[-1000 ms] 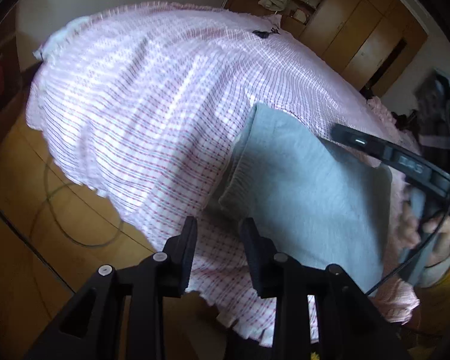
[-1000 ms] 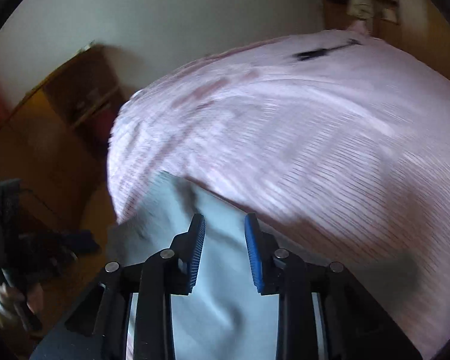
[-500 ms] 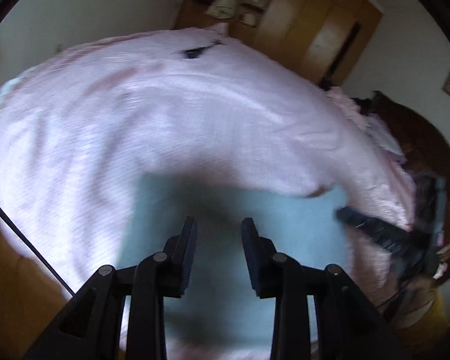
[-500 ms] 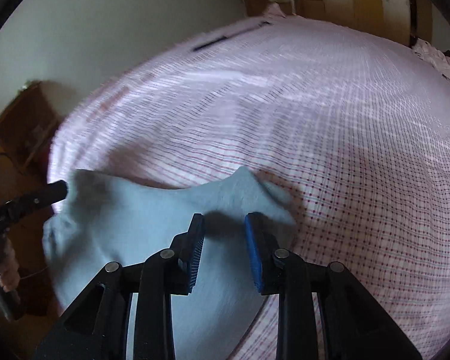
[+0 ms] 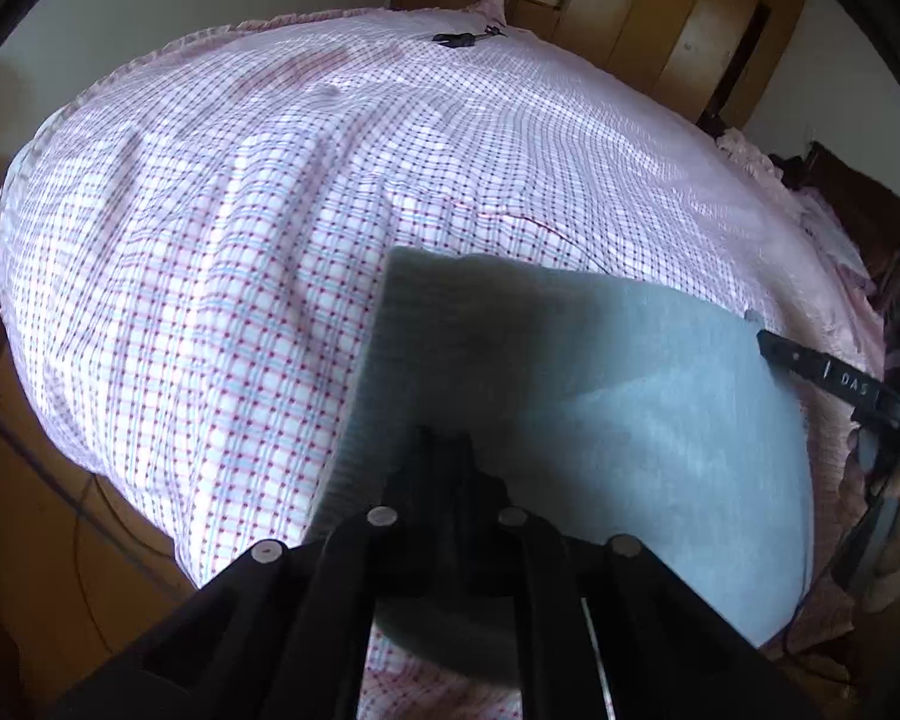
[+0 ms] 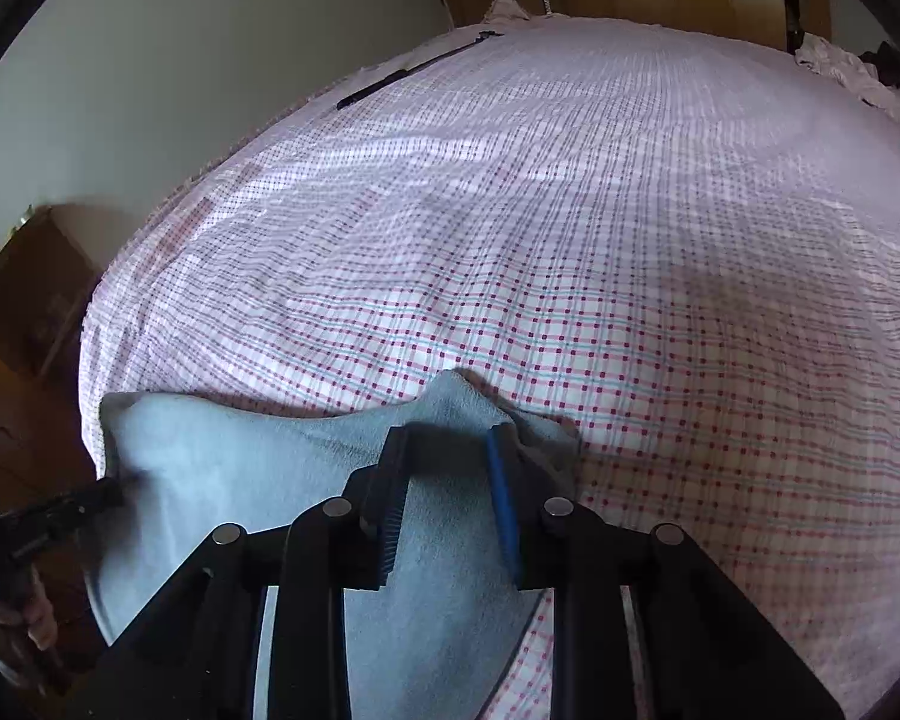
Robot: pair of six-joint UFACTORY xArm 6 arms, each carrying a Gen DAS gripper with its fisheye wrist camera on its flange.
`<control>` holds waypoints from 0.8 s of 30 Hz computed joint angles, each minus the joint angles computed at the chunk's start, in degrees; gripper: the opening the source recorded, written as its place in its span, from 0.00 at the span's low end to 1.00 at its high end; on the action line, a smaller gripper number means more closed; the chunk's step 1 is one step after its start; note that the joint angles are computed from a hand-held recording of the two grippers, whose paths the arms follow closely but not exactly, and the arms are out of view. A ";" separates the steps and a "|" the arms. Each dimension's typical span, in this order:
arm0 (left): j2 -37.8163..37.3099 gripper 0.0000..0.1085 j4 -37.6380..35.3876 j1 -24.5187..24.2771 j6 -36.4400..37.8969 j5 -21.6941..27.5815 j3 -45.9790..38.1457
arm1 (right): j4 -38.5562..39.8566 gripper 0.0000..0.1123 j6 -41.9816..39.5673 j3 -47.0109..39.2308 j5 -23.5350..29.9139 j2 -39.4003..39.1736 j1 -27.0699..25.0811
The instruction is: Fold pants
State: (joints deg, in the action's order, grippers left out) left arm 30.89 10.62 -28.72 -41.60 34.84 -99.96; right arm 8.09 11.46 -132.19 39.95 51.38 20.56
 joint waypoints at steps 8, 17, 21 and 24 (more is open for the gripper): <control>0.66 0.08 0.78 -0.15 1.78 -5.14 -3.82 | -0.33 0.17 -1.90 11.02 -5.62 -7.34 1.30; 18.25 0.06 -3.45 1.71 6.80 5.58 -27.77 | 0.97 0.16 1.10 -2.04 0.42 2.06 -0.17; 14.39 0.06 -2.61 1.24 6.29 6.45 -23.39 | 1.90 0.17 1.10 6.95 -1.26 -4.49 0.15; 7.27 0.07 -3.90 0.41 5.93 4.61 -13.74 | 3.74 0.21 -0.68 17.51 -4.46 -11.68 0.52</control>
State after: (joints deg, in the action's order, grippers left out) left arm 38.16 6.72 -28.31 -35.67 39.45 -113.70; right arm 11.83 10.78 -114.67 35.49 39.70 21.08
